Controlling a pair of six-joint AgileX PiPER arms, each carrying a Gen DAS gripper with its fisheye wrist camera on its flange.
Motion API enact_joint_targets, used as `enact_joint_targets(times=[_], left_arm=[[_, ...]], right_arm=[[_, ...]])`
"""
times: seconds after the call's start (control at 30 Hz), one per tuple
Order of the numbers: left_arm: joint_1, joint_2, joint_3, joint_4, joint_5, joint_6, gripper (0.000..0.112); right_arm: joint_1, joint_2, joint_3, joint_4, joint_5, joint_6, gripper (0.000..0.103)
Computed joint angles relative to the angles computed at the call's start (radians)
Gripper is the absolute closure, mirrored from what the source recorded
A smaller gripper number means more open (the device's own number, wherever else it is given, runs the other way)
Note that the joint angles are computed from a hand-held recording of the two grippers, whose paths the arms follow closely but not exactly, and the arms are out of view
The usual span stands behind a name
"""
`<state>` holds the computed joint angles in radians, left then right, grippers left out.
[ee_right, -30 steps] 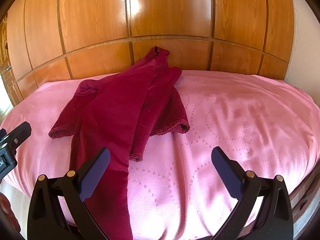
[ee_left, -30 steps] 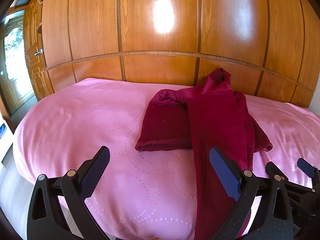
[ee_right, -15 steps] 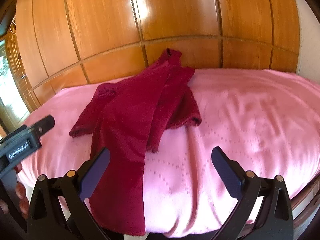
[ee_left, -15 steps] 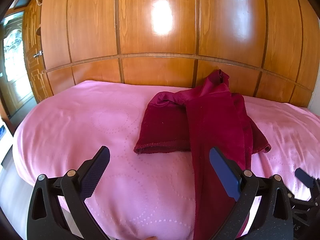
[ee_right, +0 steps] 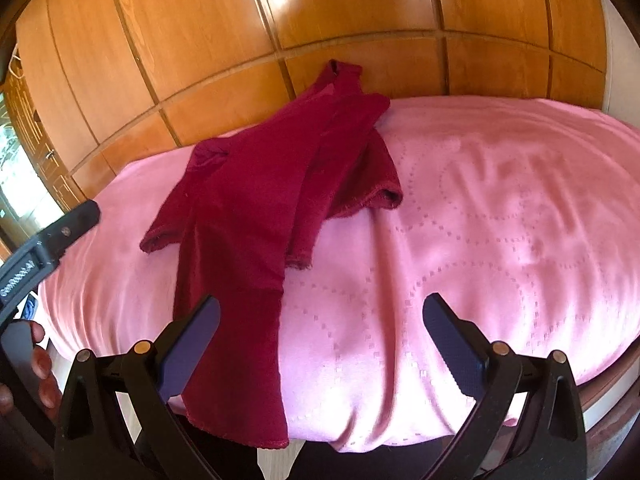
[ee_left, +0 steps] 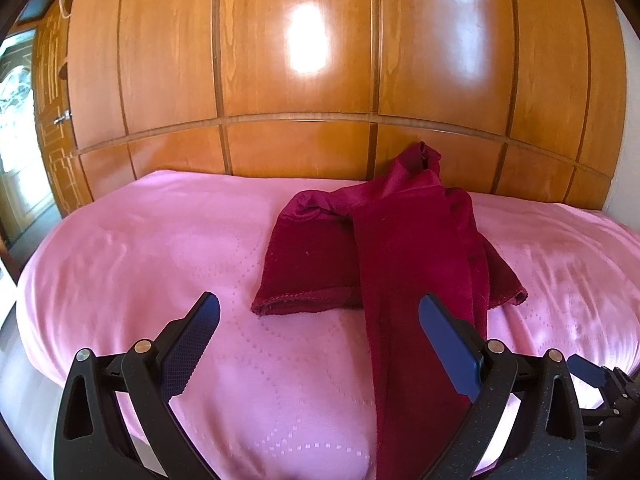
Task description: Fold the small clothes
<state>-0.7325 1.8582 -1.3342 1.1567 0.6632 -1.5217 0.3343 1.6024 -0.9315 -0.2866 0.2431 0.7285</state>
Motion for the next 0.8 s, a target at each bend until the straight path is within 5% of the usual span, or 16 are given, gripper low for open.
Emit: enact_joint_targets(times=[0.53,0.8], left_arm=[[-0.013,0.024,-0.027,-0.041,-0.018,0.106,0.014],[0.010,0.063,-0.076,-0.211,-0.105,0.351,0.014]], right_arm=[[-0.054,-0.014,0.012,-0.178,0.018,0.211,0.002],[-0.108,0.013,-0.023,-0.082,0.037,0.092,0.002]])
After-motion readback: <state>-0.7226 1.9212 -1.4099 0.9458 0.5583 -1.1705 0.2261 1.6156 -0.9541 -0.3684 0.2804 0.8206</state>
